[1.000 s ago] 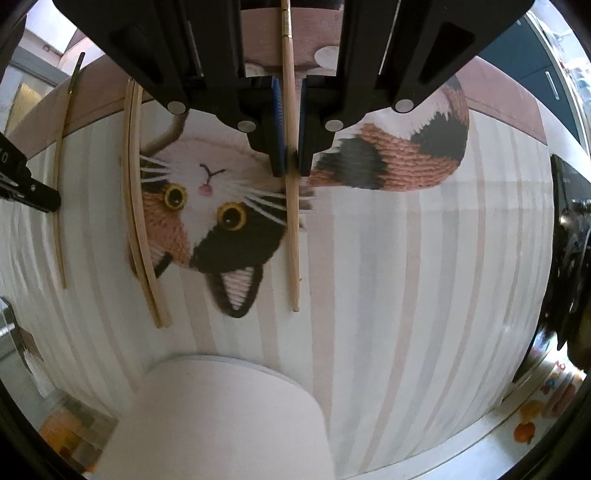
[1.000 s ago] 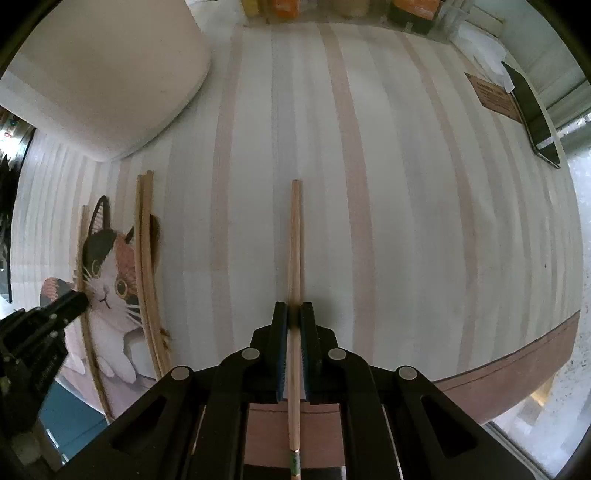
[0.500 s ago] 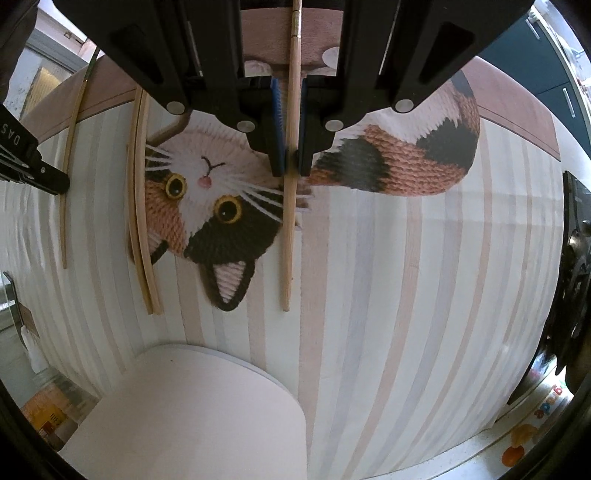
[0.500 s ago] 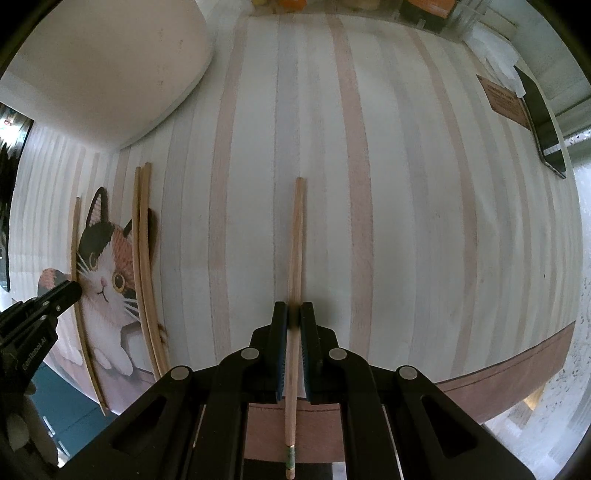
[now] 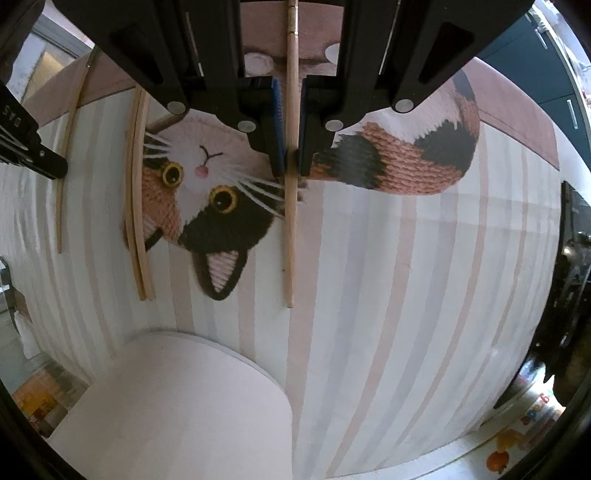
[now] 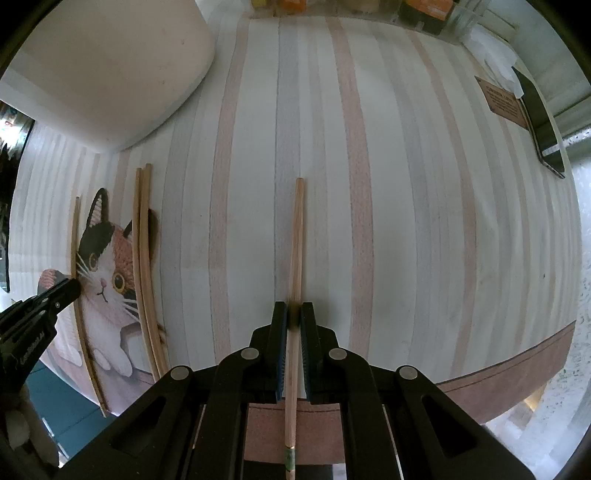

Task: Organize utensils
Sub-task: 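Lift both held chopsticks and carry them above the utensil holder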

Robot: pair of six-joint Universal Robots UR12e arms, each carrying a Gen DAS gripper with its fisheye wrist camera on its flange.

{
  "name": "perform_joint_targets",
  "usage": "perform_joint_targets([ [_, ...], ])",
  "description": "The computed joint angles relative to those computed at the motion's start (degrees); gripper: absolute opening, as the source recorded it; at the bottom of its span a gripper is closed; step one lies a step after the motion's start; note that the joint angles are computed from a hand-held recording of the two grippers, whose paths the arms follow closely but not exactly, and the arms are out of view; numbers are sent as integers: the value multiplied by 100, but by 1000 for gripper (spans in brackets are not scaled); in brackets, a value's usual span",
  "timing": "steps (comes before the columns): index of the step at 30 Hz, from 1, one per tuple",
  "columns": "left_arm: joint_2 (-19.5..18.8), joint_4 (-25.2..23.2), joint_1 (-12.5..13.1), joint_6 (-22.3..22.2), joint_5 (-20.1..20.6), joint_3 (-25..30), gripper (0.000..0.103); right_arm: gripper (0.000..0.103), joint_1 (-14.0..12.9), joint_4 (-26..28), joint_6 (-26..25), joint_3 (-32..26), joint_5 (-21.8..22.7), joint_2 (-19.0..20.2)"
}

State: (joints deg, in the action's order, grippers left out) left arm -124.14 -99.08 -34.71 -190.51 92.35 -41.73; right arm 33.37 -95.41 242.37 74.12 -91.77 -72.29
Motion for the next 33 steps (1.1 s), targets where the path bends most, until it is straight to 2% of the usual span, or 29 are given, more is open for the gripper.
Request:
perform_joint_targets([
  [4,144,345,-15,10,262,-156,4,7,21,-116,117,116,-53,-101],
  [12,223,907,-68,18,541,19,4,7,103,-235,319,197,-541,-306],
  [17,195,1250,-111,-40,577,273,4,7,172,-306,243,36,-1030,-378],
  [27,30,1886,-8,-137,603,890,4,7,338,-401,60,-584,-2236,-298],
  [33,-142,2069,24,-146,583,1499,4,7,344,-667,-133,-801,-2573,-262],
])
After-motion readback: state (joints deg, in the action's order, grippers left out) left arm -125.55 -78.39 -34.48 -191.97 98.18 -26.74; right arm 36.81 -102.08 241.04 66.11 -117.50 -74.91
